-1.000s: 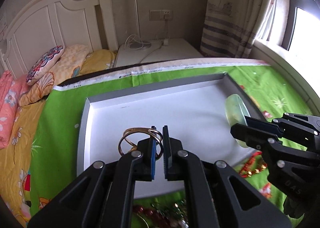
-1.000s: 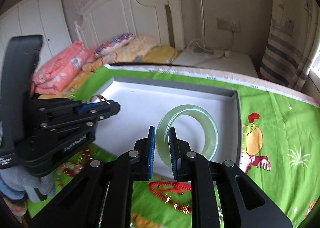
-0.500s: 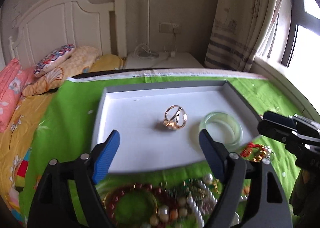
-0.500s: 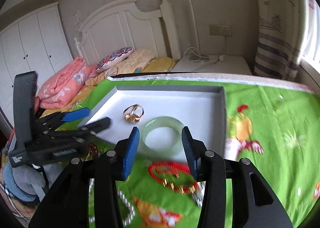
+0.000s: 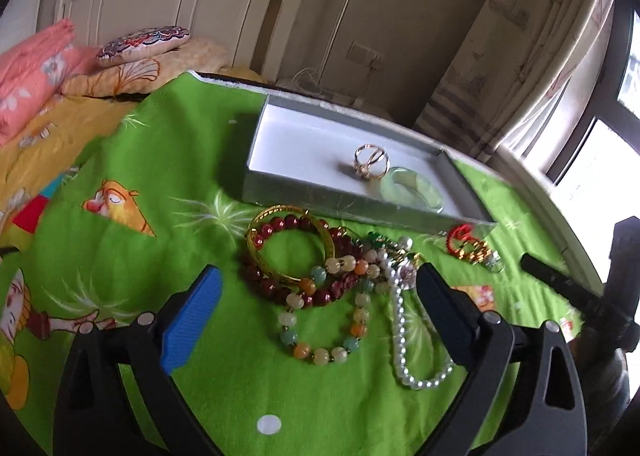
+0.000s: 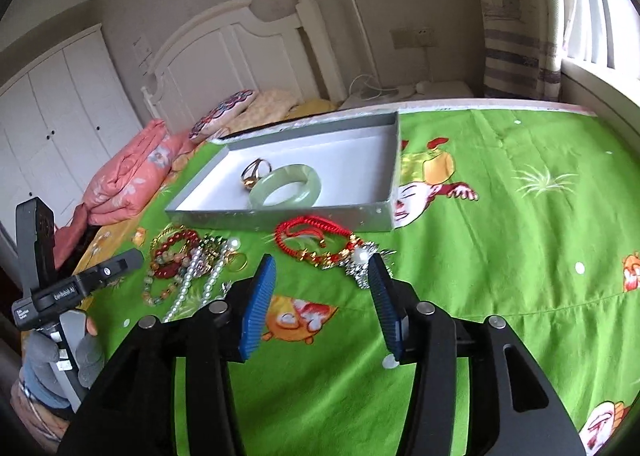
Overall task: Organize jewelry
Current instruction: 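Lower the jade bangle and gold ring into the tray and open both tools, then grasp the silver brooch with the right tool while the left tool grasps the red cord bracelet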
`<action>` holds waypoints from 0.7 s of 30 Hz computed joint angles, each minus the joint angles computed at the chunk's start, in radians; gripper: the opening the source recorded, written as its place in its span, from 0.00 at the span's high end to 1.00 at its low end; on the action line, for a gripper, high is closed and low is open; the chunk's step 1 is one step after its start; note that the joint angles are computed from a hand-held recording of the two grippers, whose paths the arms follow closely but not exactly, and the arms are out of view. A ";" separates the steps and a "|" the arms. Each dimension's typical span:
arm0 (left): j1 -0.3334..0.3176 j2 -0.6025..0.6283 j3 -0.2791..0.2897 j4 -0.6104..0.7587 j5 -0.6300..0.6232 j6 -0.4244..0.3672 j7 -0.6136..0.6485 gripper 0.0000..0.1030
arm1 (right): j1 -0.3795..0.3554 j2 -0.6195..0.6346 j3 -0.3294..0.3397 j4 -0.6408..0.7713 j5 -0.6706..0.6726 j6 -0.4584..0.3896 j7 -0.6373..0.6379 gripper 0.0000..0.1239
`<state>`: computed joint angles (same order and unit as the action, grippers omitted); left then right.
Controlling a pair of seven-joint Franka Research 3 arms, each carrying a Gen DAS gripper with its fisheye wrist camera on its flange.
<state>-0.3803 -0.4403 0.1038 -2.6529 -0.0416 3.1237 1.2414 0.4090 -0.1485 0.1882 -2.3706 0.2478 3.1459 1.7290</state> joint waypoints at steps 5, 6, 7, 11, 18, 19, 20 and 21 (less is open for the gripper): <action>-0.110 -0.008 0.106 -0.011 -0.057 0.023 0.049 0.03 | -0.125 0.028 0.097 0.059 -0.270 -0.105 0.198 0.56; -0.119 -0.011 0.112 -0.014 -0.060 0.031 0.054 0.03 | -0.148 0.033 0.112 0.070 -0.348 -0.118 0.258 0.54; -0.140 -0.014 0.131 -0.017 -0.064 0.040 0.063 0.02 | -0.157 0.035 0.117 0.074 -0.401 -0.123 0.300 0.49; -0.181 -0.017 0.178 -0.022 -0.071 0.051 0.074 0.02 | -0.175 0.058 0.116 0.120 -0.585 -0.155 0.426 0.38; -0.195 -0.017 0.190 -0.018 -0.077 0.040 0.081 0.02 | -0.036 0.125 -0.003 0.199 -0.267 -0.274 0.095 0.36; -0.196 -0.017 0.191 -0.016 -0.079 0.039 0.083 0.02 | -0.025 0.123 -0.013 0.204 -0.254 -0.297 0.032 0.36; -0.198 -0.017 0.194 -0.015 -0.082 0.037 0.085 0.02 | -0.018 0.122 -0.020 0.208 -0.251 -0.318 -0.004 0.36; -0.200 -0.017 0.195 -0.015 -0.085 0.036 0.087 0.02 | -0.014 0.120 -0.027 0.210 -0.249 -0.340 -0.040 0.38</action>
<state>-0.5804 -0.4572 0.2985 -2.6677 -0.1269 3.1596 1.3288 0.3951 -0.0289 0.1613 -2.1604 -0.0016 2.8058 1.6893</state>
